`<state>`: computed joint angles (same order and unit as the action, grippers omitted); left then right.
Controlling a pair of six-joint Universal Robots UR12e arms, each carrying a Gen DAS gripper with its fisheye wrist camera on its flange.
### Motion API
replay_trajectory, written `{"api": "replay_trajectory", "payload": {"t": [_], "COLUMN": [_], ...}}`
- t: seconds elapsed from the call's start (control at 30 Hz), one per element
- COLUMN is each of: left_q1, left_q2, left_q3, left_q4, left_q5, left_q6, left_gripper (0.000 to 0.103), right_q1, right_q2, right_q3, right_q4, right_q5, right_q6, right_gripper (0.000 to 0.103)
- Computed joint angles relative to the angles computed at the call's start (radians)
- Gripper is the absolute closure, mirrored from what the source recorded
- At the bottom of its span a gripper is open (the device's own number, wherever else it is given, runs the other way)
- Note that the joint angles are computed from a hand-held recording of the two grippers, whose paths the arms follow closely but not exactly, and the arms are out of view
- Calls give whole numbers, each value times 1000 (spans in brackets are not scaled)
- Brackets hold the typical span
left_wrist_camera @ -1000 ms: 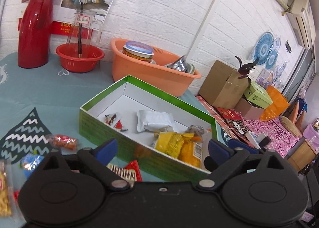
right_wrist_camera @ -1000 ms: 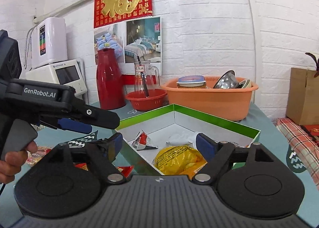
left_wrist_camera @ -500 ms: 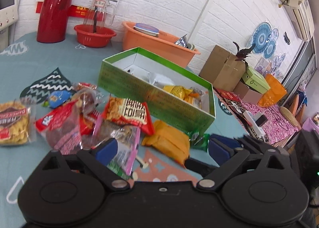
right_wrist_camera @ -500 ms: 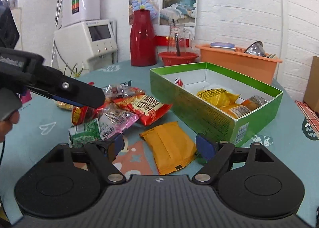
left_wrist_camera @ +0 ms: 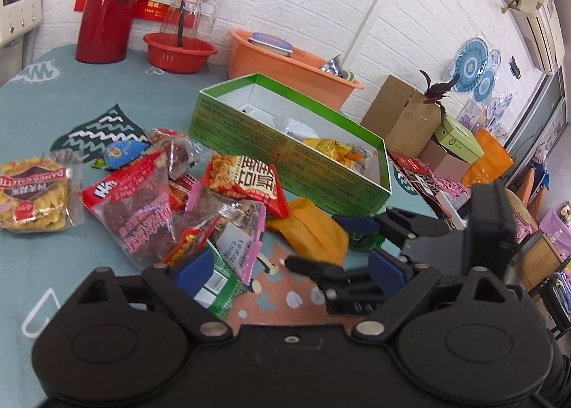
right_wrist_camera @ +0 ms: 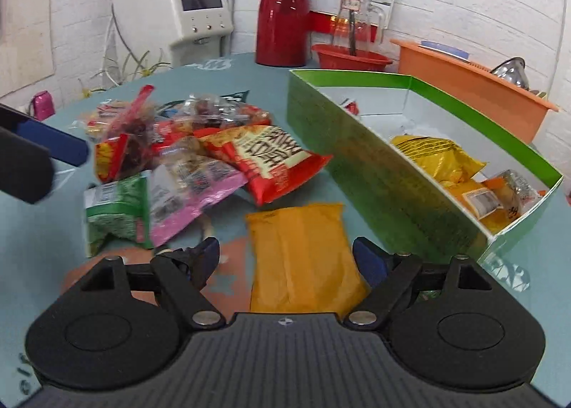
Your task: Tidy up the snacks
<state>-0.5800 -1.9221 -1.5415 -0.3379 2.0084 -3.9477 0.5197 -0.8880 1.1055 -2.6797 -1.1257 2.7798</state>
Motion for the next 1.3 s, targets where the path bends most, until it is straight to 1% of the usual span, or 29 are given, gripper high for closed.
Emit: {"api": "replay_trajectory", "payload": {"t": [0.03,0.1,0.17,0.23,0.27,0.3,0.33,0.4,0.53,0.67,0.7,0.77,0.8,0.83,0.87,0.93,1.03,1.1,1.17,1.23,1.3], "left_q1": [2,4,8,13,17,20,23,26,32,51,53,54,54,55,56,53,44,42,42,42,42], "left_q2": [-1,-5,-11,-19,-24,-30,-37,-51,-76,-77,-77,-78,-80,-80,-83,-88,-95,-99,-102,-103,-102], "left_q3": [-2,-4,-5,0,5,12,20,38,74,70,70,74,78,80,87,96,109,113,117,123,122], "left_q4": [3,14,17,16,15,16,17,15,-16,-18,-21,-31,-35,-39,-48,-69,-92,-95,-95,-105,-108], "left_q5": [-16,-48,-80,-110,-128,-144,-155,-154,-99,-117,-116,-116,-119,-123,-132,-123,-101,-101,-113,-125,-110], "left_q6": [-1,-5,-14,-29,-32,-30,-26,-14,-2,-44,-45,-36,-31,-26,-21,-7,23,38,54,63,37], "left_gripper": [0,0,0,0,3,10,13,13,14,16,21,22,26,33,34,36,36,34,31,31,28], "right_q1": [0,2,2,6,7,5,2,-4,-8,-12,-11,-9,-9,-9,-10,-10,-12,-14,-17,-19,-21], "right_q2": [-18,-52,-76,-89,-91,-92,-90,-87,-79,-65,-61,-50,-46,-42,-38,-33,-38,-45,-47,-49,-50], "right_q3": [27,85,136,165,171,177,175,172,162,141,134,115,108,101,97,92,106,116,119,122,124], "right_q4": [9,5,-25,-66,-84,-104,-116,-128,-135,-130,-128,-116,-110,-105,-114,-120,-137,-142,-141,-142,-142], "right_q5": [18,26,42,10,-7,-12,-12,-12,-13,16,17,14,15,16,17,13,9,3,3,5,6], "right_q6": [-6,-13,-22,8,36,68,108,163,215,254,260,272,281,295,310,336,355,354,361,369,366], "right_gripper": [0,0,0,0,0,0,0,0,0,0,0,0,0,0,0,2,8,18,23,24,23]}}
